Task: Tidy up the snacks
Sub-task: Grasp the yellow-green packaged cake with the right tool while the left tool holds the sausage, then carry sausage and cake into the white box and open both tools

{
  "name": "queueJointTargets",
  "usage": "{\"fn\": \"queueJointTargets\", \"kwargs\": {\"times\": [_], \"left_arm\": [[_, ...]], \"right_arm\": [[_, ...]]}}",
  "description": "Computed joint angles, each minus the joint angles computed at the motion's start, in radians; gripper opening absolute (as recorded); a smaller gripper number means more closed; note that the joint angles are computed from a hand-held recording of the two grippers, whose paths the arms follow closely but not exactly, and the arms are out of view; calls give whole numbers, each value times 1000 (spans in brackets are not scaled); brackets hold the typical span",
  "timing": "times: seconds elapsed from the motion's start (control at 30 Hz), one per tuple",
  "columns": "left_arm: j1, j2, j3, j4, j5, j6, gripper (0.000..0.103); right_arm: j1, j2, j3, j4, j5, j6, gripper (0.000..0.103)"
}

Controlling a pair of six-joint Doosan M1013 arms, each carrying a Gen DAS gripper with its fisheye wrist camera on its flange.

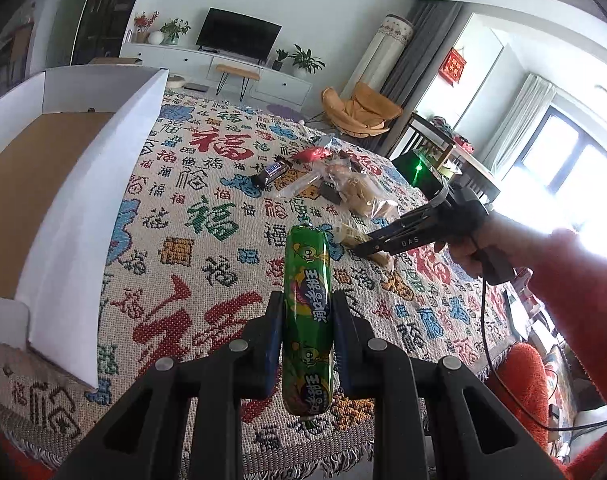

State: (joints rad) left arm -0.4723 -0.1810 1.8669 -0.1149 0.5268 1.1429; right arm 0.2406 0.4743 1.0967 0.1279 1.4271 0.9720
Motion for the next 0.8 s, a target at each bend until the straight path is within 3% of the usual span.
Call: {"fn": "queueJointTargets", "kwargs": {"times": [0.1, 0.2, 0.3, 0.4, 0.53, 0.6, 0.63, 0.67, 0.7, 0.8], "left_arm": [[23, -13, -1, -27, 6, 0, 22], [66, -34, -13, -61, 13, -1, 23], [121, -62, -38, 22, 31, -80, 22], [177, -77, -73, 206, 93, -219, 23], [255, -58, -120, 388, 230, -323, 23], [277, -36, -143, 459, 306, -341, 46], [287, -28, -148, 489, 332, -353, 76], [290, -29, -142, 529, 344, -385, 91], [286, -35, -129, 586, 345, -431, 91], [277, -36, -114, 656, 359, -496, 92]], "right_arm": [[-15, -3, -5, -1, 16, 101, 30], [-31, -24, 8, 22, -12, 217, 30], [-49, -49, -6, 250, -38, 256, 31], [-17, -50, -52, 499, -56, 256, 31], [78, -36, -93, 713, -90, 245, 31], [127, -20, -120, 733, -120, 247, 35], [147, -17, -121, 739, -144, 251, 48], [163, -10, -127, 733, -160, 262, 61], [170, -27, -105, 720, -173, 271, 74], [163, -55, -48, 686, -233, 259, 73]]}}
